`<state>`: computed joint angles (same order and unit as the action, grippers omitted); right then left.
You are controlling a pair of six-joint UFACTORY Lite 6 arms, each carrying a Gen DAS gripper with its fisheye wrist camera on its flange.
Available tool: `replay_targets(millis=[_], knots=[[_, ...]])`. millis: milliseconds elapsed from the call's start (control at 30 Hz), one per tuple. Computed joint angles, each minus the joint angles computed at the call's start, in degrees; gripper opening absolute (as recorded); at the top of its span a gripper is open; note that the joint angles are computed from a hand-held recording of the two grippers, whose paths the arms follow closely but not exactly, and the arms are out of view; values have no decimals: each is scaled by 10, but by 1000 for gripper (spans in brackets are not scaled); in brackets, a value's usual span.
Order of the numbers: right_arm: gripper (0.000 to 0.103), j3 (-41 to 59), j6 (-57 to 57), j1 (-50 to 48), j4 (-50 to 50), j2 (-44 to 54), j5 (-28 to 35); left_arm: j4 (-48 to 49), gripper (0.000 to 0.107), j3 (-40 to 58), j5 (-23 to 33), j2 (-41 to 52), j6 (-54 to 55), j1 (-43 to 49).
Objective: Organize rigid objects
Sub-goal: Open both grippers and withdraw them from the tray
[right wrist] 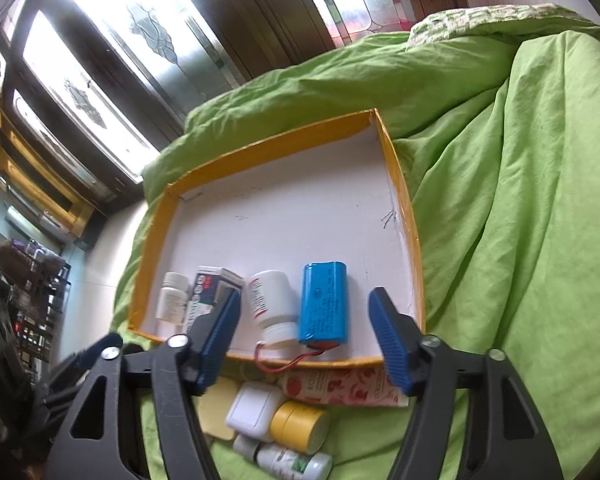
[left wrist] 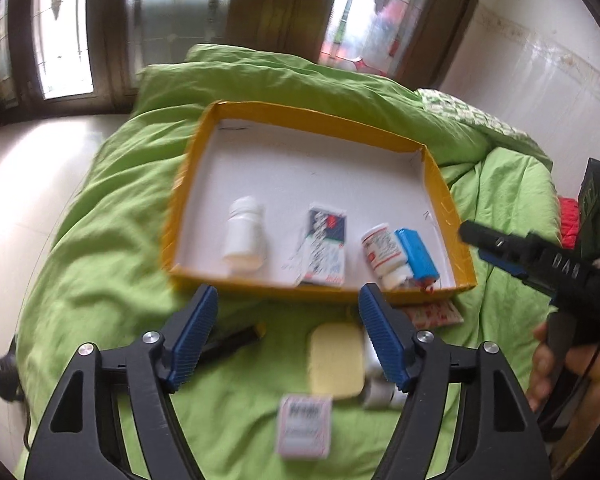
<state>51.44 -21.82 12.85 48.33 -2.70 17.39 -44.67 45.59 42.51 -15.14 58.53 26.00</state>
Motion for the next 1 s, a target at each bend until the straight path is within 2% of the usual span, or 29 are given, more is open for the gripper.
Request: replay_targets(millis=[133,267,467,567,767,1000], knots=[[74,-5,-1,6,0,-22,18,0,73,-53,28,-42,45,81],[74,-28,-7,15,6,-53,35,-1,73,-109,42,-65,89,133],[75,-92,-16,34,7,-102,45,17,73,-144,44,-91,84,116],[75,-117,-26,43,3,-109,54,31,73,-153,27,-88,69,96],[75,-139,-155,39,145,-78,98,36,73,-140,17,-52,57,100],[73,-136,-163,85,152,-45,85,22,73,-139,30,-53,75,115]])
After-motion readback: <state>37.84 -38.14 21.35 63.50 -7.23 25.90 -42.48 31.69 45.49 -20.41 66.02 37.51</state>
